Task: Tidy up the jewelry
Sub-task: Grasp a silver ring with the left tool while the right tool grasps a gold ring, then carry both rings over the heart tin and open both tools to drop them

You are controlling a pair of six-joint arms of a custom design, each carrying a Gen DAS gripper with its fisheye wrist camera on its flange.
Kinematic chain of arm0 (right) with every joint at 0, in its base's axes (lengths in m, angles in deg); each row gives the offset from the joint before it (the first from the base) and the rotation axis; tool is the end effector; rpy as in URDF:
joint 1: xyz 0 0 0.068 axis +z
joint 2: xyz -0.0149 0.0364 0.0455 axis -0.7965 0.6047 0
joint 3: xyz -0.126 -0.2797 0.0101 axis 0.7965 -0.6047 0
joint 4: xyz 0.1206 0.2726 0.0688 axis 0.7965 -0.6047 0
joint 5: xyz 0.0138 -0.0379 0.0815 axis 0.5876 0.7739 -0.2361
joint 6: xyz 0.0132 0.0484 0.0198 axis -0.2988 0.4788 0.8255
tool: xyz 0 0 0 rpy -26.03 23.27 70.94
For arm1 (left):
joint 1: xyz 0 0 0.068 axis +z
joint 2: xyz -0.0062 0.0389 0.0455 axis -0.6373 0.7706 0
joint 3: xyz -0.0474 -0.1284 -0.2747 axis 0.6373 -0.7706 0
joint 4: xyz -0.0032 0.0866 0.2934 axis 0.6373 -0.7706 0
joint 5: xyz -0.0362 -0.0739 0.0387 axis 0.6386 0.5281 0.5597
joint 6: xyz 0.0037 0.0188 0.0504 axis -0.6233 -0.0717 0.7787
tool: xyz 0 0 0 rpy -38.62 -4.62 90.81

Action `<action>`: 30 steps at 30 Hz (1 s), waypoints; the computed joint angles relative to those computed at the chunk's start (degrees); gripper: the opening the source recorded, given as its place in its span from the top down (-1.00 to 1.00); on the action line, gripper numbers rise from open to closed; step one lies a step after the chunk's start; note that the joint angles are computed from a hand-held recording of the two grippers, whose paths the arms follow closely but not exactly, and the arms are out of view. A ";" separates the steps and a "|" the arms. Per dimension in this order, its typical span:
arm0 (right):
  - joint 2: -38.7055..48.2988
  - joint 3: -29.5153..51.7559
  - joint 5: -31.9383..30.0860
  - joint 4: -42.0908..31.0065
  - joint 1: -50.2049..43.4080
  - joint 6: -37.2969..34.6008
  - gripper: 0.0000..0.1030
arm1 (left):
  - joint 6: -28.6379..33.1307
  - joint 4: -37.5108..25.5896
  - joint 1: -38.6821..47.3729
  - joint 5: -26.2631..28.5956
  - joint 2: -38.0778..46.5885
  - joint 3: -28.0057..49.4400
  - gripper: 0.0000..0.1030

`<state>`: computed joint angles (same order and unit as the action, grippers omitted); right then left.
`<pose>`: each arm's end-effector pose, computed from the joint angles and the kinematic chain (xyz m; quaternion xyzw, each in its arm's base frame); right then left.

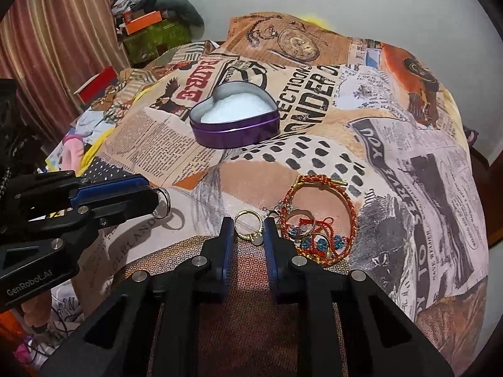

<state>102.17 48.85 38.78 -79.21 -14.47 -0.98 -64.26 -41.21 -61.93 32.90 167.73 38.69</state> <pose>0.3025 0.2335 0.1212 -0.1454 0.9441 0.0877 0.2827 0.3181 -0.1393 0.1028 0.1528 0.9102 -0.1990 0.3295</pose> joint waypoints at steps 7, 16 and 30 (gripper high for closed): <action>-3.37 -0.80 1.39 0.21 -0.05 -0.21 0.84 | 0.60 -0.11 -0.11 -1.51 -2.29 0.01 0.77; -6.31 0.69 2.68 1.01 -0.92 -1.26 0.84 | 1.09 0.02 0.14 -3.42 -3.98 1.84 0.77; -1.58 9.05 1.33 2.90 -3.20 -4.66 0.84 | 2.51 -0.13 3.20 -5.18 1.11 9.18 0.77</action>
<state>100.59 57.90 40.11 -76.31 -17.67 -5.64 -61.74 -41.34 -58.73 27.72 168.84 47.87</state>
